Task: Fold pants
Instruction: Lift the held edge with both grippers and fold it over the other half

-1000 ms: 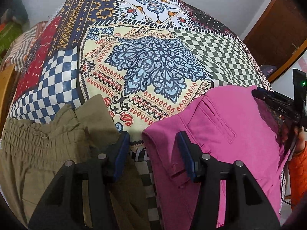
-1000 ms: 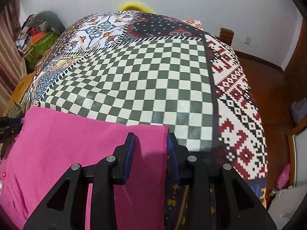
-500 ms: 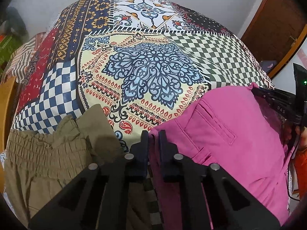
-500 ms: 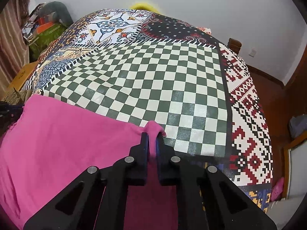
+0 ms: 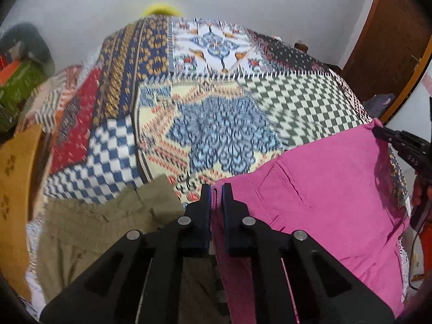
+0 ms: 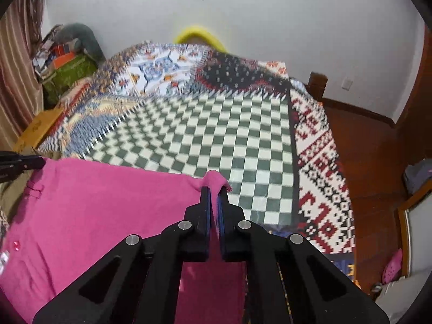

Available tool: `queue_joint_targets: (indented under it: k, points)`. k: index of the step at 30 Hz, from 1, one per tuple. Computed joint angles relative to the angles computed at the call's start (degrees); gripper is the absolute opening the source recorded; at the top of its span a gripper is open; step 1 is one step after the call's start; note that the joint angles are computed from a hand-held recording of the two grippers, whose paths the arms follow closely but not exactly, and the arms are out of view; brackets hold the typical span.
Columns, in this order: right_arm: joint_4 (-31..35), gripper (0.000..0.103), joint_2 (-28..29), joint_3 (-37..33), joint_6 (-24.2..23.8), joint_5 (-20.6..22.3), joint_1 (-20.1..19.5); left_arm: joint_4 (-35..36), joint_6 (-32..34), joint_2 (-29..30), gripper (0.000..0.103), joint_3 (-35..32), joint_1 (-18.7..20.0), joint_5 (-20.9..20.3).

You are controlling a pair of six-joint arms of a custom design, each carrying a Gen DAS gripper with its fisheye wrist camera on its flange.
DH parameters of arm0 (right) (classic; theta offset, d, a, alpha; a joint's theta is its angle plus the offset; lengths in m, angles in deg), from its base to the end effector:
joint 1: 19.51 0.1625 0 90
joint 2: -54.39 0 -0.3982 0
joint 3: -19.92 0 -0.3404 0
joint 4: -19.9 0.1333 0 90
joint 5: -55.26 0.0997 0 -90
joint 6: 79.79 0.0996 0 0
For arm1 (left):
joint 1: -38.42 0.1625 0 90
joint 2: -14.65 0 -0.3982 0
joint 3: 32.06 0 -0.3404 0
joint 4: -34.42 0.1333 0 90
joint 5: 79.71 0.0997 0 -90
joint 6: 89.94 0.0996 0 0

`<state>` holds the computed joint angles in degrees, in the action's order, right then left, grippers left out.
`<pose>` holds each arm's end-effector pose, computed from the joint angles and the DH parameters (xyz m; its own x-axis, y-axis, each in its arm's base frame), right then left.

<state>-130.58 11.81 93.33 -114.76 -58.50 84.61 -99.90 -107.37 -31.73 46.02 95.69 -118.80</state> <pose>0.2653 -0.6728 0.2276 -0.6457 -0.5076 0.5705 -0.7103 0.6735 -0.2047 -0.1880 -0.6820 0.2324 -0.7516 -0.0567 -0.6572 0.3170 0.8426 -0.4353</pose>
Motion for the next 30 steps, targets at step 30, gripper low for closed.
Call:
queue_joint_targets:
  k: [30]
  points:
    - [-0.8,0.004,-19.1,15.3,8.1,4.1,6.1,8.3,-14.1,-16.0,0.006,16.5,-17.3,4.3]
